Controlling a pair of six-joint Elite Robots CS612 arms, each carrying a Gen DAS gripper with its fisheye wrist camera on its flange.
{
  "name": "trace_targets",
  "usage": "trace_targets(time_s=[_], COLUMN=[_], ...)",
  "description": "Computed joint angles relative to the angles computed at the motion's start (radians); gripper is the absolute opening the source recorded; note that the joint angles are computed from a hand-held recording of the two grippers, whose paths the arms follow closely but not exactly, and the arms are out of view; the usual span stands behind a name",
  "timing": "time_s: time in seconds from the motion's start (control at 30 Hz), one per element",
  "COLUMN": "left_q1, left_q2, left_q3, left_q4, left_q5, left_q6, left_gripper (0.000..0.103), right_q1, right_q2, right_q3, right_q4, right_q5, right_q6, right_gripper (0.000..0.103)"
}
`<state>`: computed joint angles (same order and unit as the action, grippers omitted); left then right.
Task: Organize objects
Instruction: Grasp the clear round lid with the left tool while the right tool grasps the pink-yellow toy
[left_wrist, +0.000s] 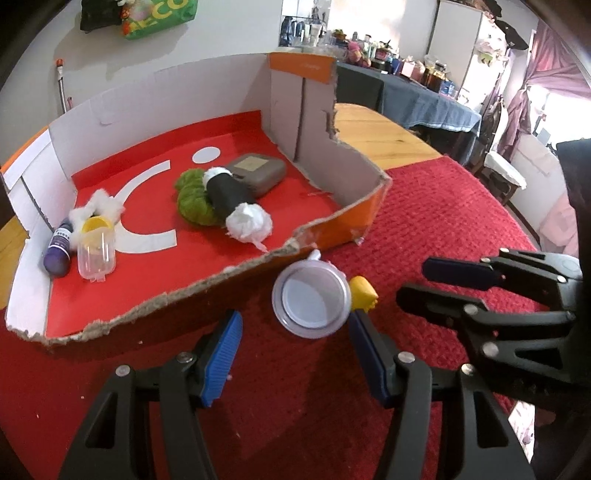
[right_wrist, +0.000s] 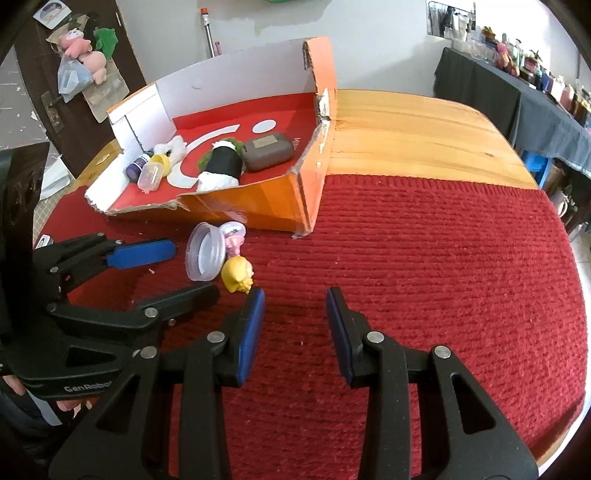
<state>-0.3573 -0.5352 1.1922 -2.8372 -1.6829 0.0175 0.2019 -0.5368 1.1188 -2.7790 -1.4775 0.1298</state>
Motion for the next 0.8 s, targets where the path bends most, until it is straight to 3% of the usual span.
trace_targets(time_s=[0.13,0.5,0.8], left_q1=[0.004,0.023,0.025], left_q2=[0.006,0.001,0.004], left_q3=[-0.015,-0.002,-0.006], left_q4=[0.009,-0.001,-0.002], left_q5=[0.024,0.006,0.004], left_q6=[-0.023,-0.04,-0.029], left_gripper=[0.061,0.056,0.044], right_q1=[0.001,0.012,0.012], right_q2=[0.005,0.033,0.058], right_q3=[-0.01,-0.064,-0.109], right_q4=[0.012,0.037,0.057], right_q5=[0.008,0.042,0.068], right_q6=[-0.01,-0.056,-0.064], right_gripper=[0.034,0.034,0.034])
